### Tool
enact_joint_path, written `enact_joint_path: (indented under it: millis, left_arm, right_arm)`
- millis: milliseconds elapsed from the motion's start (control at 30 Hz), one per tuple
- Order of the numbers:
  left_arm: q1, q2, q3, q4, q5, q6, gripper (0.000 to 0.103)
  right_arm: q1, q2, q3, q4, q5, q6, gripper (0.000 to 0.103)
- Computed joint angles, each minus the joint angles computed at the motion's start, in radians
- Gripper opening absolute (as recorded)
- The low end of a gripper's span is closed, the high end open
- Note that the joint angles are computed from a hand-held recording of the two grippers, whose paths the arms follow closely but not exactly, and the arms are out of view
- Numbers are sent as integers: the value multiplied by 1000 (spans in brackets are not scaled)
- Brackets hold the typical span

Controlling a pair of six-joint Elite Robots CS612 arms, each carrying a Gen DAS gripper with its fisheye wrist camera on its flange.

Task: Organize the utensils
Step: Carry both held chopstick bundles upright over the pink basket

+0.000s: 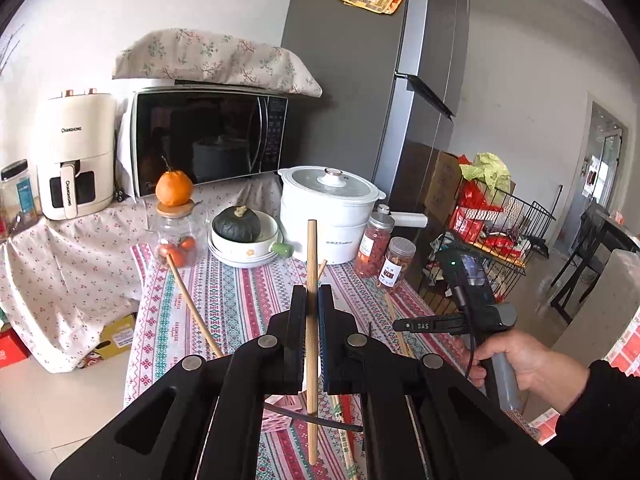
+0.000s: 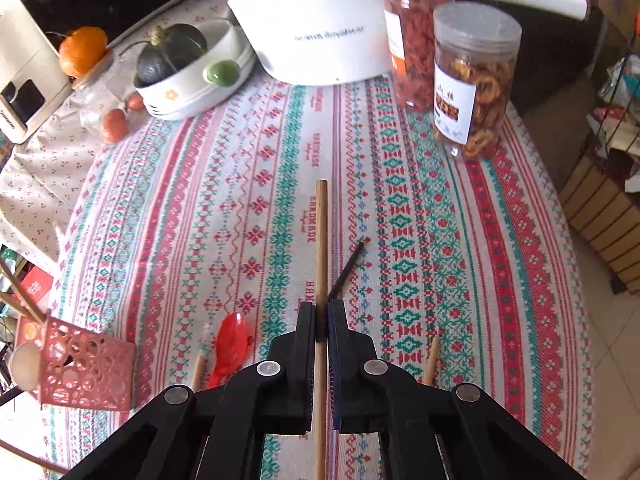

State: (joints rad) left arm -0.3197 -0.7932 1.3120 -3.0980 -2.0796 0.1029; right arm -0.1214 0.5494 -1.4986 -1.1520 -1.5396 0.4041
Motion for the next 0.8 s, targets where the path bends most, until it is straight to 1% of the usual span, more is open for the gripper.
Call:
enact_joint_path:
  millis: [167,333,433,533,633,700,733,800]
  left_arm:
    - [7,-1,4,-59,-3,-43,5]
    - [15,-11,14,-120,-32,-82,5]
    - [22,-18,23,-180,-63,-113,5]
    - [28,-20,29,-272,-80,-154,5]
    - [34,-19,30,-385,-60,-207,5]
    - [36,-18,32,-463,-21,-230,5]
    - [37,-17,32,-490,-2,-232,5]
    - [38,-15,29,-510,28,-219,5]
  right_arm:
    - [23,2,-62,-36,-20,-36,4]
    - [55,1,-104,-119,-56,-92,4]
    - [73,-1,-122,-182,-81,-124,4]
    - [89,-2,-130,-256,-107,-141,4]
    - [100,0,-133,-333,-121,-147,4]
    - [108,3,-132,-388,-131,-156,4]
    - [111,4,-131,-415,-135,-161,4]
    - [117,7,-129,-458,-138,-170,4]
